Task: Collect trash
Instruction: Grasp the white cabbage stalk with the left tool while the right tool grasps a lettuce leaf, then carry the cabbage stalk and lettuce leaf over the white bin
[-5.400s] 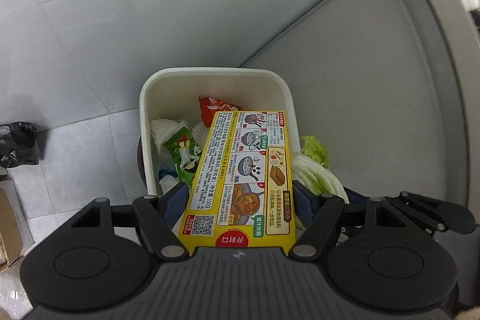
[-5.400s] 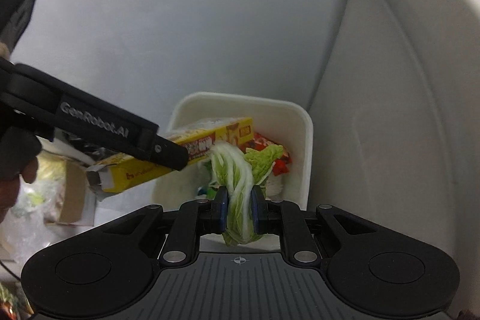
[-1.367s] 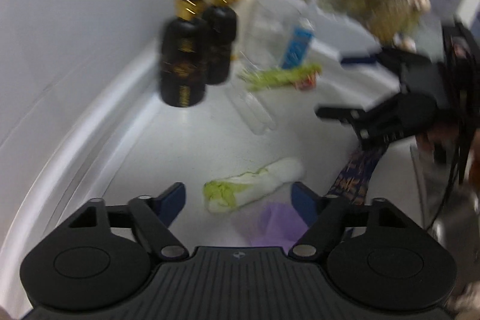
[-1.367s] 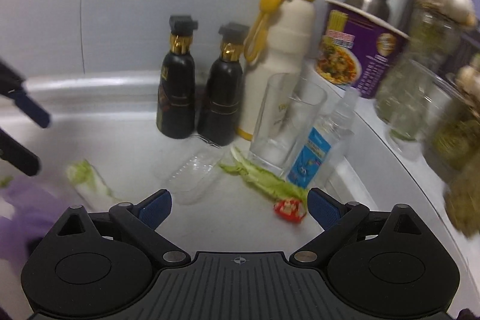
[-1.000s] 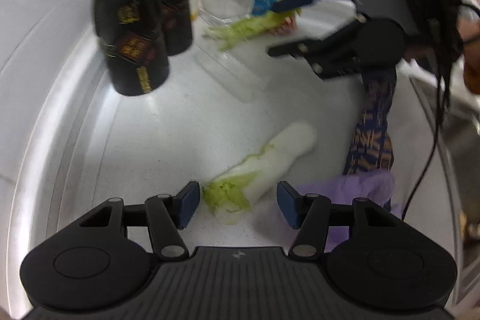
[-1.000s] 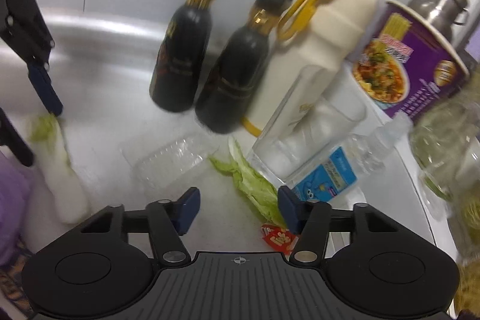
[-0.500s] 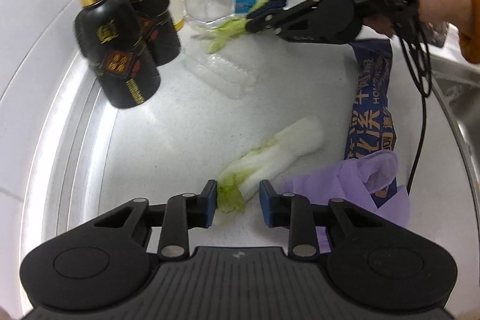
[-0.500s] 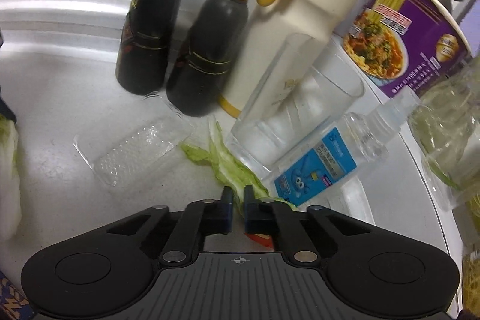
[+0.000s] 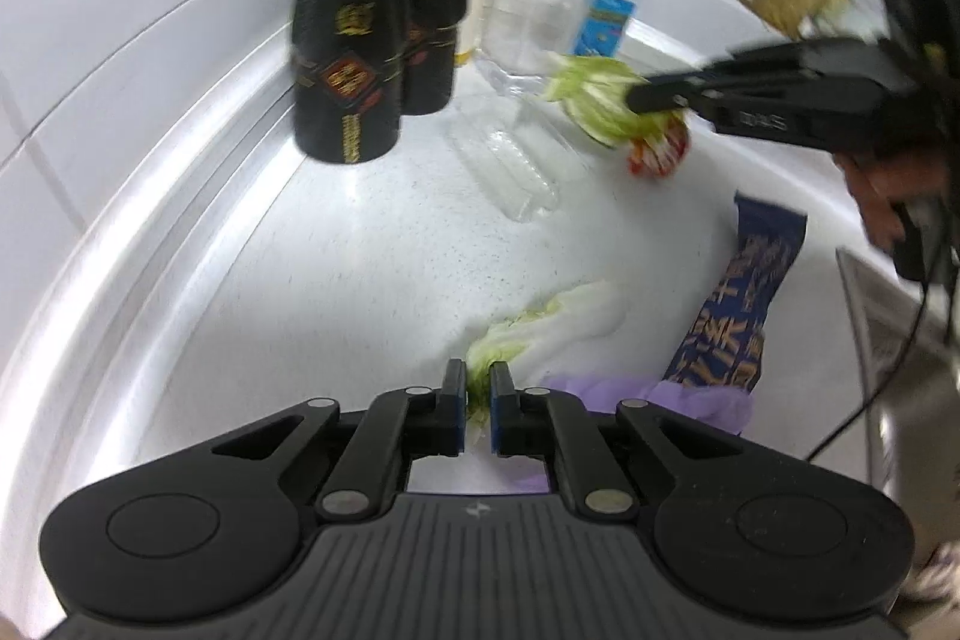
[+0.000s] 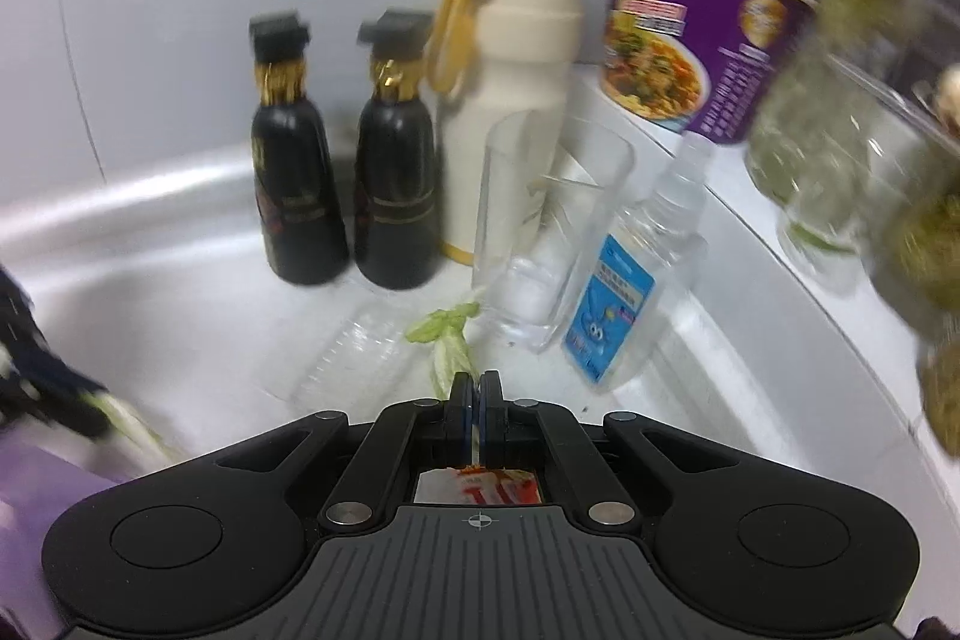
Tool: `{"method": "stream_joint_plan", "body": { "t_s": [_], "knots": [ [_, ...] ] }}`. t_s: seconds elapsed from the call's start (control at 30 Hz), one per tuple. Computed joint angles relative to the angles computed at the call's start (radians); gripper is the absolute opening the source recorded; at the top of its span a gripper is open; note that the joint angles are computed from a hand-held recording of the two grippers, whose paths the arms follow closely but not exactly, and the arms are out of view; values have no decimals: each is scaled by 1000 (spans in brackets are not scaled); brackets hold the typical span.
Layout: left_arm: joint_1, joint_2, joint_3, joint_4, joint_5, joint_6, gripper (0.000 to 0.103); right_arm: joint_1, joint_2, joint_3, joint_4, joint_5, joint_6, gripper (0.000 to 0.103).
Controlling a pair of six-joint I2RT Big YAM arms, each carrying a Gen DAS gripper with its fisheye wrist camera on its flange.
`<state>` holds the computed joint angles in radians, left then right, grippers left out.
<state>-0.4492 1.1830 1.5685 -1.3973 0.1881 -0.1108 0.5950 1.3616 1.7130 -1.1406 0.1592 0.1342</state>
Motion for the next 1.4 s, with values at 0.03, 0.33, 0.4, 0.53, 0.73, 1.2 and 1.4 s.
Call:
{"method": "stream_joint_plan", "body": {
  "t_s": [0.03,0.33,0.4,0.53,0.73,1.2,1.4],
  "knots": [
    [4,-6,-8,9,6,-27,5,-4,-9,0,-4,-22,33,0],
    [29,-49,-31,50,18,-206,3,-43,-93,-51,42,-228,329,0],
    [32,-57,-31,54,17,-228,3,-45,-104,-60,43,-252,384,0],
    [48,-79,-34,65,32,-272,3,-49,-136,-88,69,-300,489,0],
    [69,-120,-35,68,50,-340,3,-51,-183,-125,152,-359,636,0],
    [83,-299,-85,42,35,-475,3,142,-242,-139,171,-300,815,0],
    [95,-402,-100,16,2,-506,3,288,-233,-135,165,-248,864,0]
  ]
}}
